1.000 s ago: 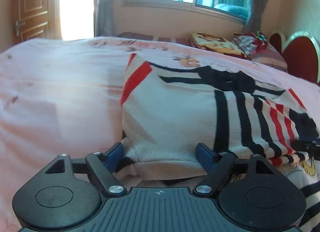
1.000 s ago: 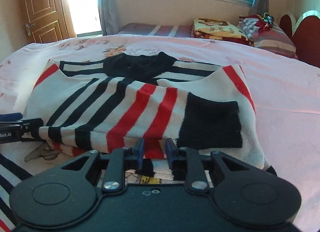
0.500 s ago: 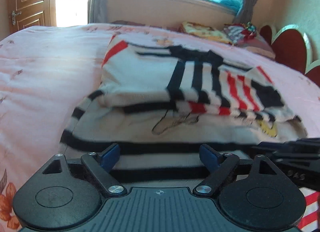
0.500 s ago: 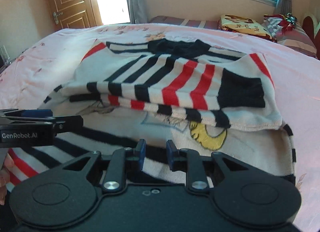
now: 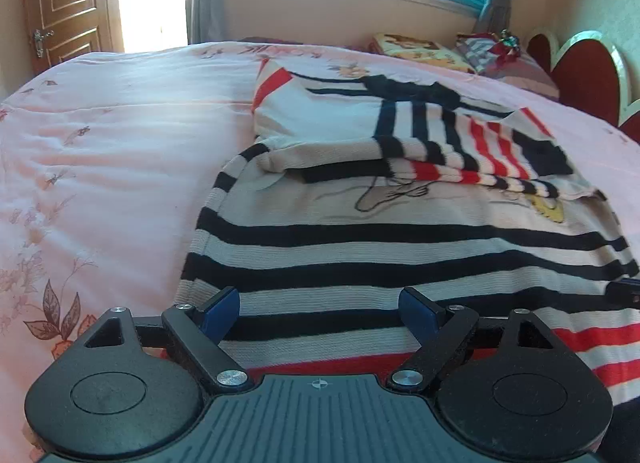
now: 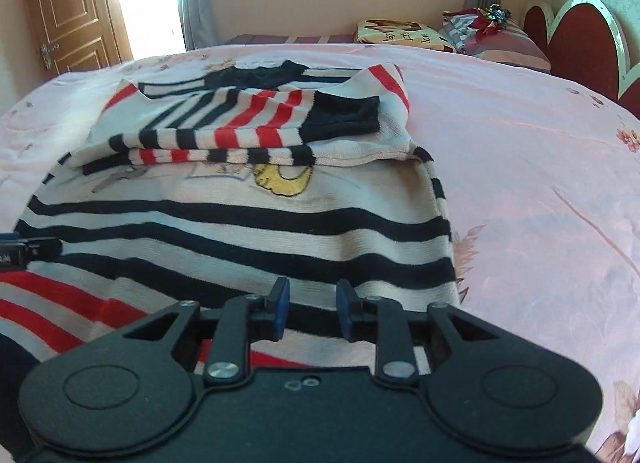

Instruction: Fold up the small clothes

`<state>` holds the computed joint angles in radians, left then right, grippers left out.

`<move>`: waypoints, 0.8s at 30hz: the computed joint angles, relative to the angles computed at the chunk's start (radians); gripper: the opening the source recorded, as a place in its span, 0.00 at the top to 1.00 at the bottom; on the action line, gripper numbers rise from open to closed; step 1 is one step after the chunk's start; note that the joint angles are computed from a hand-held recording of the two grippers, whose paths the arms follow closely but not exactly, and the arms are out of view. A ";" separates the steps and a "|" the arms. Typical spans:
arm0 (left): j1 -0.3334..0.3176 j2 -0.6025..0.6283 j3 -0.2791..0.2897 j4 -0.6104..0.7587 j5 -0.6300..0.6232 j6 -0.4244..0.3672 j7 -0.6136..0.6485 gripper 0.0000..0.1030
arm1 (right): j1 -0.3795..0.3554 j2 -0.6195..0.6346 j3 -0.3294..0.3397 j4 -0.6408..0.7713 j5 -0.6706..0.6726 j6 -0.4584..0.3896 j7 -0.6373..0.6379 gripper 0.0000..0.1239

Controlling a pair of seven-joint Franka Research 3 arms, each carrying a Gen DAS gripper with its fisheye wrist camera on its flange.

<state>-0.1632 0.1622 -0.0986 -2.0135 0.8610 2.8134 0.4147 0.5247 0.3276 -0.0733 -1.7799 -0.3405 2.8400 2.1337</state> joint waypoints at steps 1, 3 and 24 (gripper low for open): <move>0.001 -0.010 -0.004 -0.012 -0.004 0.018 0.007 0.16 | 0.006 -0.007 0.006 -0.008 0.006 0.015 0.011 0.77; 0.000 -0.020 -0.010 -0.030 -0.004 0.051 0.019 0.16 | 0.024 -0.006 0.021 -0.002 0.005 0.026 0.004 0.77; 0.101 -0.344 -0.076 -0.435 -0.123 0.119 0.128 0.16 | 0.046 -0.254 0.046 -0.282 -0.369 -0.094 0.350 0.73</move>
<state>-0.0622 -0.1817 -0.1747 -2.4488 0.7379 2.9328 0.5432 0.5708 0.0733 -0.0271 -2.0618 -0.7093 2.7461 2.4832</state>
